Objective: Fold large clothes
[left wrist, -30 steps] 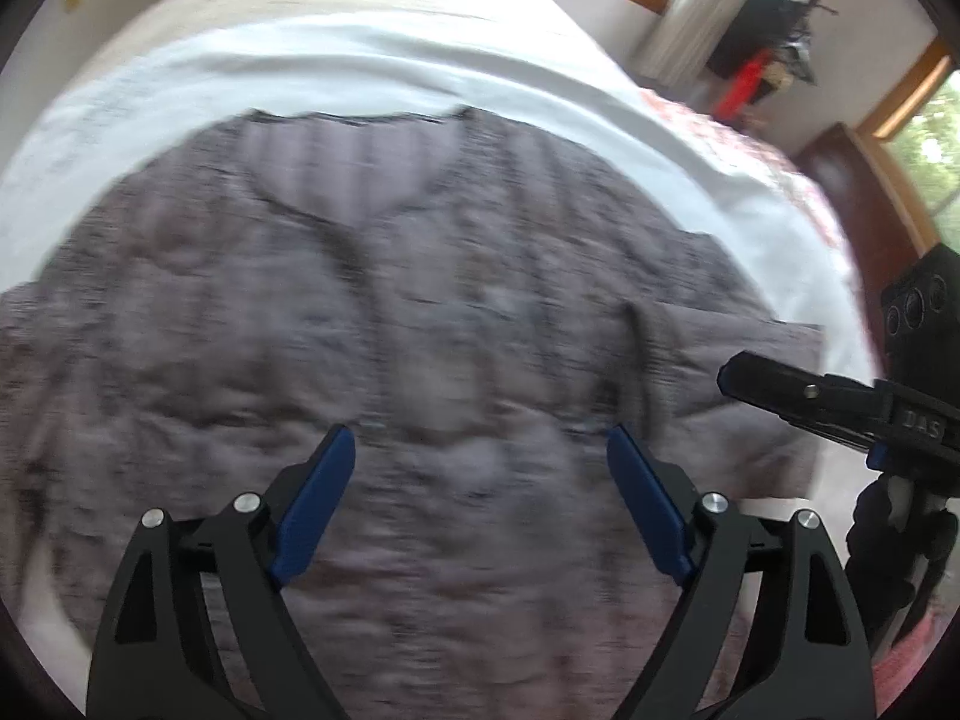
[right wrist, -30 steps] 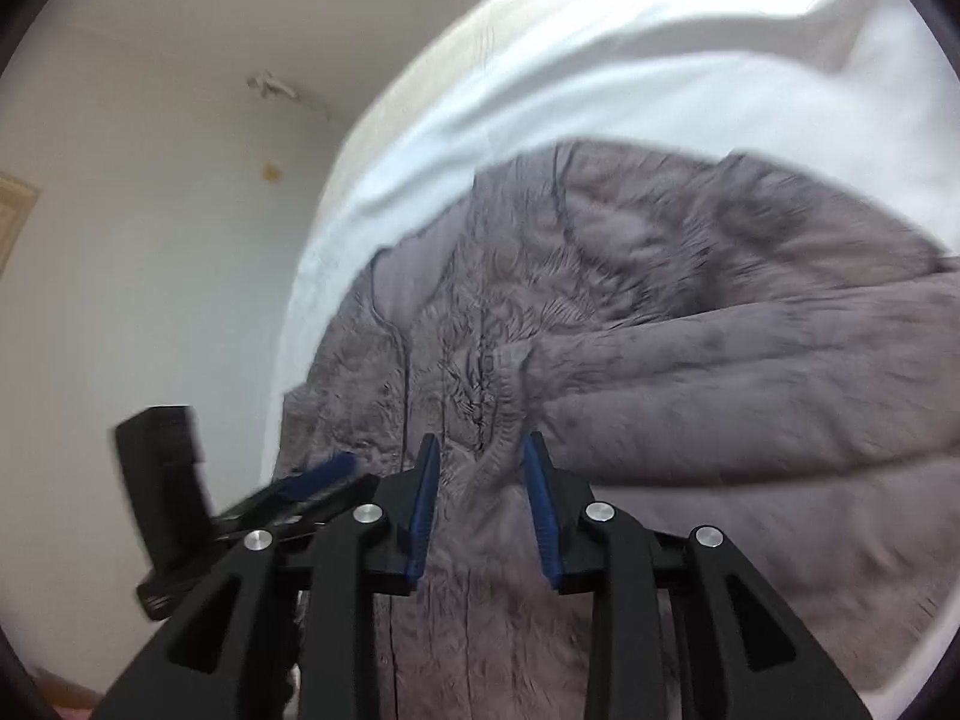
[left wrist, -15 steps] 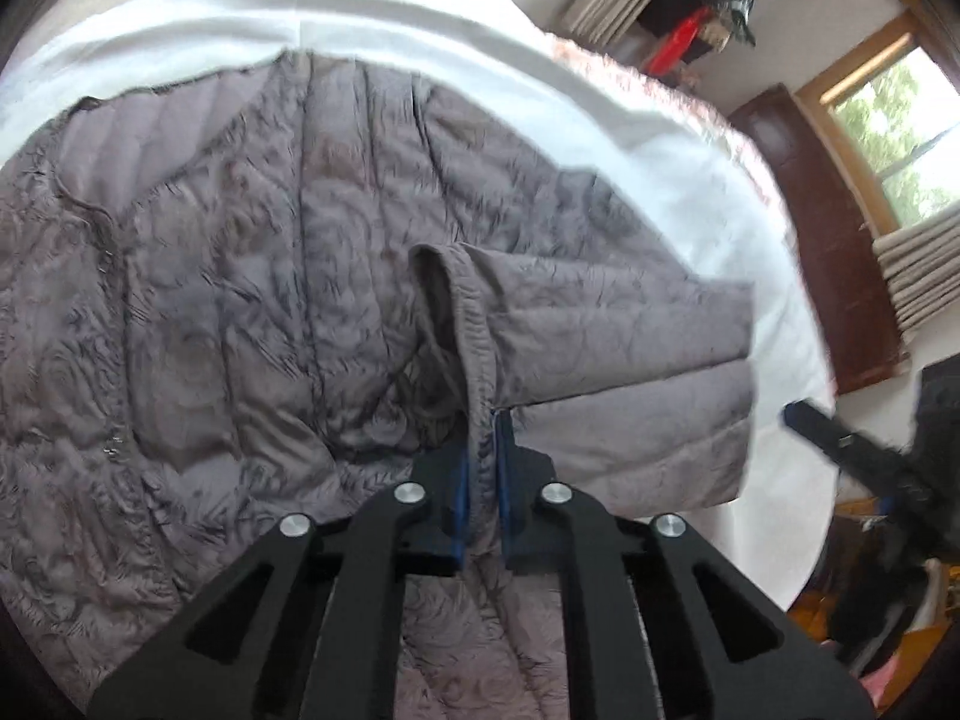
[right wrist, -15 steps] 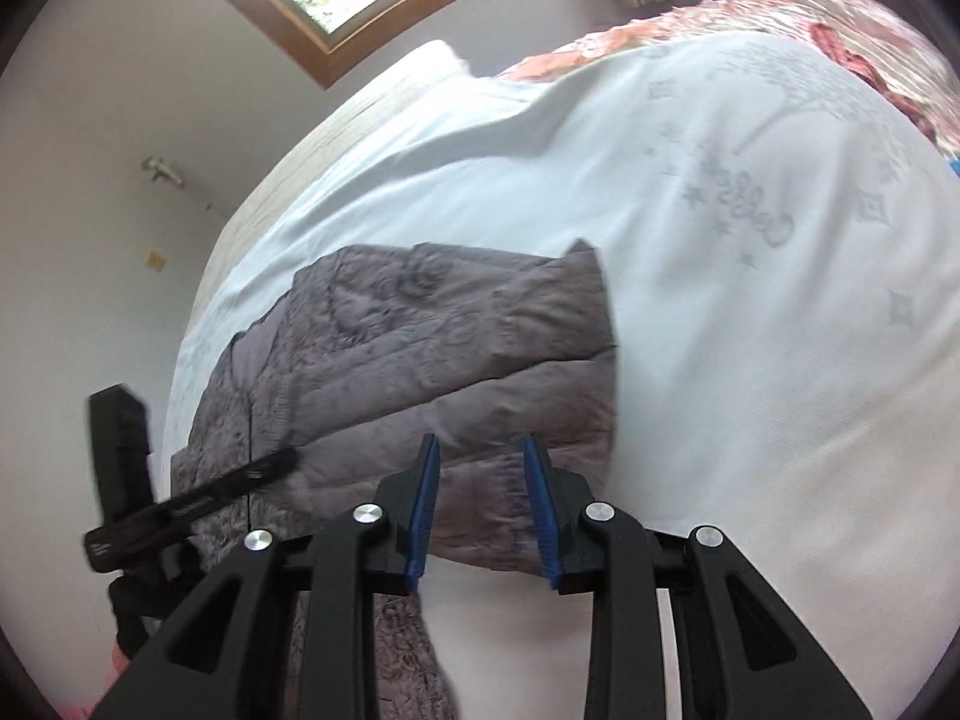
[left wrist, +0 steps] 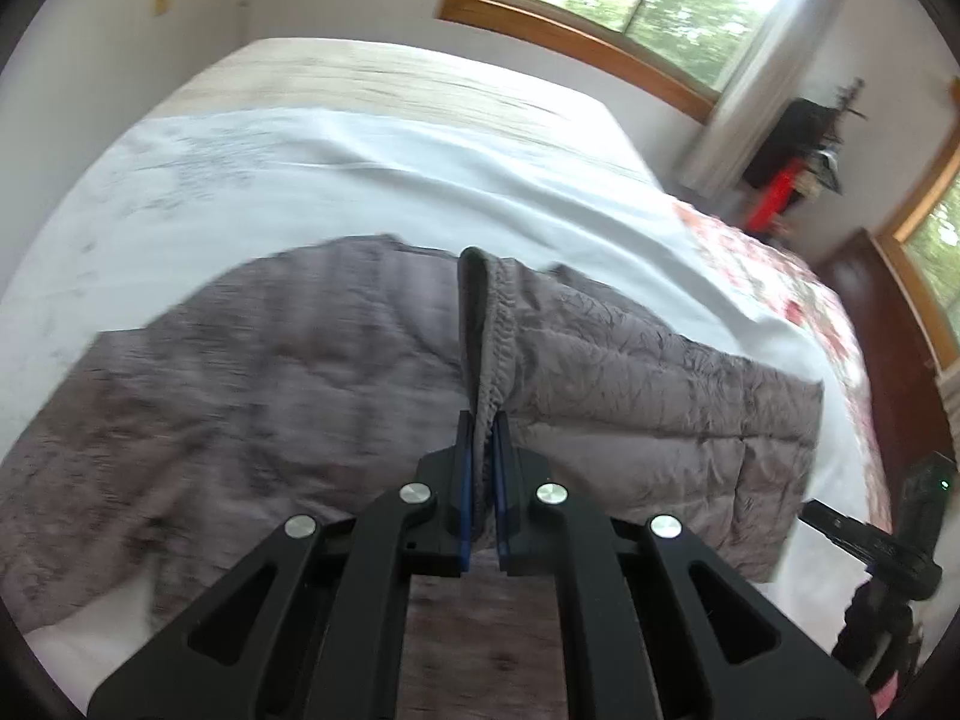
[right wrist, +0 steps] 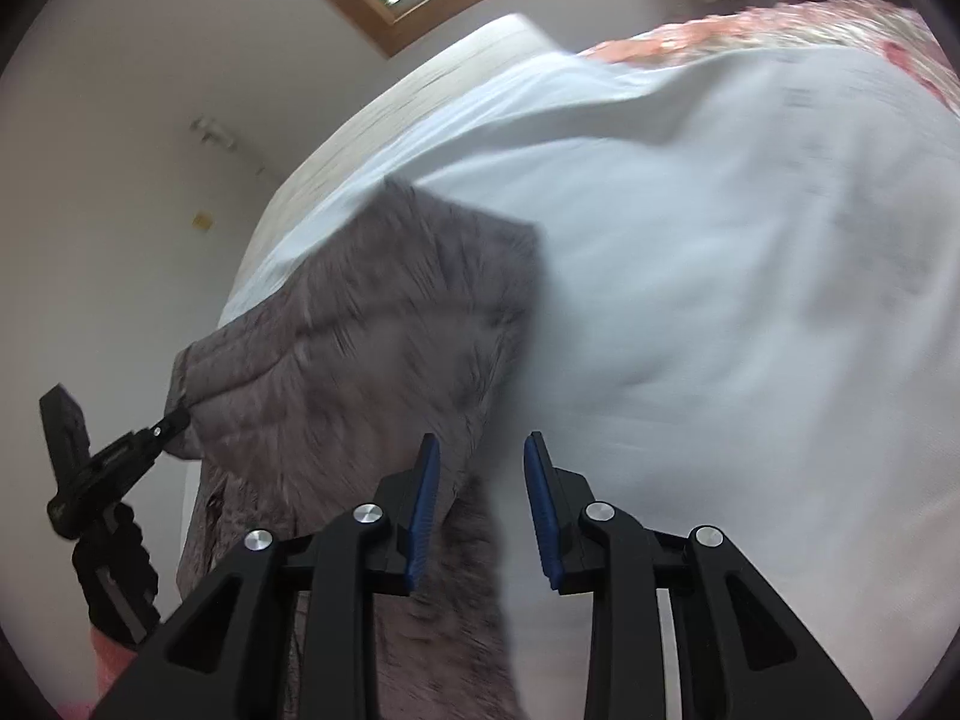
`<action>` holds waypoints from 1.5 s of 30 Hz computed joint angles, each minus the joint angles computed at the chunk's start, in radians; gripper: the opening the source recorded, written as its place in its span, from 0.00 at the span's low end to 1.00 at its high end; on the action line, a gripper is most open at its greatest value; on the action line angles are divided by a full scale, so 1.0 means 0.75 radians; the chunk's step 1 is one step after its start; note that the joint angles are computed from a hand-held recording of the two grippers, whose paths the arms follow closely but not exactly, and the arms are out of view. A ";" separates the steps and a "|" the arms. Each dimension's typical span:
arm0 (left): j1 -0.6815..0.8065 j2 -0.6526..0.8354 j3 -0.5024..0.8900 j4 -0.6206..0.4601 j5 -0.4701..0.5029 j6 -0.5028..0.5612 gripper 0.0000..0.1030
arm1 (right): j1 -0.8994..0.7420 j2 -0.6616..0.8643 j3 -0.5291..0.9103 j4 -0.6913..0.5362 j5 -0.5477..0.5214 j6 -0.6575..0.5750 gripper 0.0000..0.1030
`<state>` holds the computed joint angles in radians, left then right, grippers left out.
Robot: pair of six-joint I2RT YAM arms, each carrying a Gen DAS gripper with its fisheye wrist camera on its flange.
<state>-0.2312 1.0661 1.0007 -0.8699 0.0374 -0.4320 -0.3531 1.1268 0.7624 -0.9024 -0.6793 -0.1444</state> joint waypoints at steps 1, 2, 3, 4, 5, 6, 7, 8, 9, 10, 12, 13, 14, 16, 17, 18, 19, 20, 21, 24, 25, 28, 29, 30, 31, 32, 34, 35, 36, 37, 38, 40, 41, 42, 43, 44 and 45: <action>0.057 -0.001 0.001 -0.015 0.011 0.025 0.04 | 0.090 0.010 -0.003 0.052 0.024 0.066 0.29; 0.095 -0.005 -0.002 -0.027 0.011 0.040 0.04 | 0.142 0.020 -0.002 0.081 0.037 0.104 0.29; 0.130 -0.008 -0.002 -0.042 0.014 0.056 0.04 | 0.209 0.035 0.000 0.118 0.049 0.153 0.29; 0.203 -0.028 -0.011 -0.069 0.035 0.098 0.04 | 0.280 0.049 0.004 0.155 0.069 0.208 0.29; 0.232 -0.032 -0.026 -0.073 0.036 0.109 0.04 | 0.317 0.060 0.006 0.174 0.081 0.230 0.29; 0.240 -0.037 -0.045 -0.069 0.030 0.109 0.04 | 0.364 0.082 0.013 0.201 0.095 0.259 0.29; 0.280 -0.025 -0.053 -0.065 0.027 0.135 0.04 | 0.421 0.112 0.017 0.240 0.112 0.294 0.29; 0.302 -0.025 -0.066 -0.061 0.025 0.151 0.04 | 0.465 0.142 0.022 0.268 0.133 0.320 0.29; 0.326 -0.011 -0.079 -0.047 0.031 0.167 0.04 | 0.506 0.158 0.027 0.281 0.160 0.343 0.29; 0.363 0.016 -0.104 -0.020 0.047 0.185 0.04 | 0.539 0.182 0.034 0.295 0.189 0.361 0.29; 0.407 0.064 -0.142 0.029 0.043 0.213 0.04 | 0.596 0.254 0.042 0.335 0.257 0.398 0.29; 0.423 0.089 -0.154 0.046 0.020 0.222 0.04 | 0.605 0.281 0.046 0.343 0.273 0.403 0.28; 0.435 0.113 -0.163 0.060 0.008 0.229 0.04 | 0.615 0.305 0.039 0.353 0.296 0.409 0.28; 0.496 0.164 -0.190 0.094 0.028 0.270 0.06 | 0.611 0.348 0.023 0.370 0.306 0.402 0.28; 0.531 0.186 -0.208 0.113 0.051 0.296 0.07 | 0.633 0.363 0.018 0.390 0.326 0.415 0.26; 0.563 0.214 -0.217 0.137 0.072 0.323 0.09 | 0.645 0.373 0.013 0.406 0.347 0.413 0.25; 0.583 0.218 -0.236 0.154 0.080 0.345 0.11 | 0.659 0.382 0.011 0.418 0.365 0.413 0.25; 0.594 0.219 -0.247 0.165 0.088 0.362 0.11 | 0.679 0.391 0.012 0.424 0.395 0.409 0.24; 0.603 0.219 -0.252 0.167 0.098 0.384 0.12 | 0.693 0.395 0.016 0.423 0.417 0.404 0.24; 0.624 0.218 -0.241 0.145 0.119 0.411 0.14 | 0.735 0.413 0.035 0.412 0.467 0.399 0.24; 0.637 0.219 -0.224 0.124 0.124 0.422 0.15 | 0.729 0.422 0.049 0.395 0.466 0.386 0.24; 0.647 0.189 -0.181 0.090 0.035 0.395 0.33 | 0.733 0.451 0.097 0.353 0.461 0.379 0.26; 0.648 0.149 -0.173 0.075 0.013 0.386 0.33 | 0.747 0.455 0.123 0.325 0.472 0.384 0.26; 0.645 0.111 -0.158 0.057 -0.006 0.379 0.33 | 0.769 0.443 0.151 0.294 0.503 0.398 0.26; 0.635 0.075 -0.141 0.042 -0.010 0.375 0.33 | 0.792 0.428 0.172 0.286 0.527 0.418 0.29; 0.614 0.042 -0.124 0.025 -0.006 0.369 0.33 | 0.821 0.388 0.197 0.279 0.555 0.434 0.32; 0.511 0.009 -0.086 0.005 -0.031 0.338 0.33 | 0.870 0.351 0.247 0.278 0.601 0.457 0.35; 0.452 0.012 -0.071 0.000 -0.057 0.314 0.34 | 0.896 0.365 0.291 0.279 0.629 0.473 0.36; 0.386 0.034 -0.052 0.007 -0.075 0.285 0.34 | 0.913 0.401 0.336 0.280 0.639 0.481 0.37; 0.323 0.067 -0.043 0.023 -0.080 0.256 0.35 | 0.928 0.451 0.383 0.285 0.641 0.489 0.37; 0.263 0.109 -0.044 0.051 -0.102 0.224 0.35 | 0.940 0.507 0.425 0.303 0.640 0.500 0.37; 0.176 0.186 -0.053 0.110 -0.160 0.177 0.35 | 0.960 0.585 0.468 0.342 0.677 0.503 0.37; 0.149 0.240 -0.059 0.151 -0.186 0.168 0.35 | 0.978 0.641 0.496 0.357 0.731 0.495 0.37; 0.134 0.291 -0.069 0.184 -0.211 0.163 0.35 | 1.000 0.684 0.510 0.374 0.762 0.503 0.37; 0.128 0.324 -0.071 0.193 -0.230 0.159 0.35 | 1.003 0.730 0.527 0.384 0.759 0.509 0.37; 0.137 0.369 -0.077 0.216 -0.232 0.161 0.35 | 0.995 0.795 0.546 0.390 0.738 0.519 0.37; 0.150 0.395 -0.090 0.237 -0.218 0.164 0.37 | 0.995 0.833 0.558 0.396 0.737 0.519 0.36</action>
